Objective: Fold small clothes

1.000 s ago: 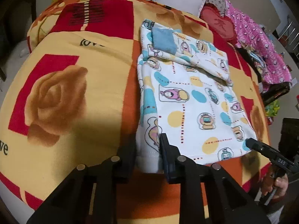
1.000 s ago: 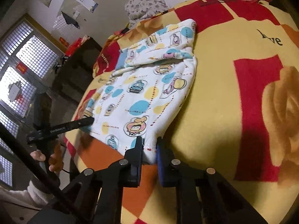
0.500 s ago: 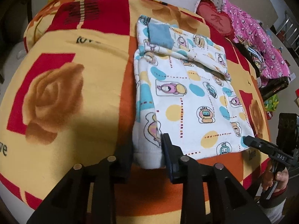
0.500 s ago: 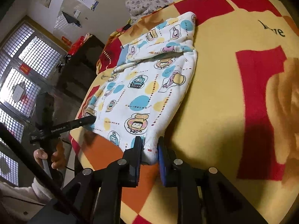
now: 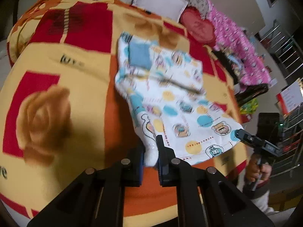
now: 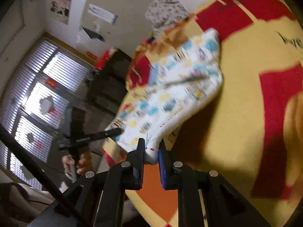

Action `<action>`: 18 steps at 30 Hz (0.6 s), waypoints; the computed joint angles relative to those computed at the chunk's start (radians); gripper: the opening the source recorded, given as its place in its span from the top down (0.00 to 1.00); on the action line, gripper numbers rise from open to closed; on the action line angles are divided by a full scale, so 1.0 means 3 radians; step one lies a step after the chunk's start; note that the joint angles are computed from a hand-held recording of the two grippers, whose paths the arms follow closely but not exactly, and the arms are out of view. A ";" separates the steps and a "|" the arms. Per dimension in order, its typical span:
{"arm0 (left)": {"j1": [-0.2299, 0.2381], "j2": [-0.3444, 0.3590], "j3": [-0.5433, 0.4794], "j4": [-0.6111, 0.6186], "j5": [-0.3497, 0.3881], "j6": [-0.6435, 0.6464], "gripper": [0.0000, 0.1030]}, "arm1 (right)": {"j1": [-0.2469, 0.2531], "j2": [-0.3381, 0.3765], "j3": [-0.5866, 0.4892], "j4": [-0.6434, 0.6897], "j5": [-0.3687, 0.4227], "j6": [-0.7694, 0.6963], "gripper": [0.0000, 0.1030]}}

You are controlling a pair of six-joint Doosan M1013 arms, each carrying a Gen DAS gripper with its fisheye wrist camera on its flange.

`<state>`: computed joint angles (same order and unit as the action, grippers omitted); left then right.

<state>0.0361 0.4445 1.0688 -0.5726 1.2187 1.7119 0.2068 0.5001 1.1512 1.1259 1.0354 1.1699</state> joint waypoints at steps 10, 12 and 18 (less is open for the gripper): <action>0.0036 0.0645 -0.1195 -0.0028 0.0248 -0.0422 0.90 | -0.0062 0.0383 -0.0803 0.0003 -0.0085 0.0257 0.86; 0.0020 0.0839 -0.1519 0.0055 0.0350 -0.0557 0.90 | -0.0072 0.0520 -0.1047 -0.0099 -0.0084 0.0445 0.86; -0.0003 0.1545 -0.2666 0.0218 0.0868 -0.1065 0.89 | -0.0088 0.1014 -0.1824 -0.0568 0.0022 0.1213 0.86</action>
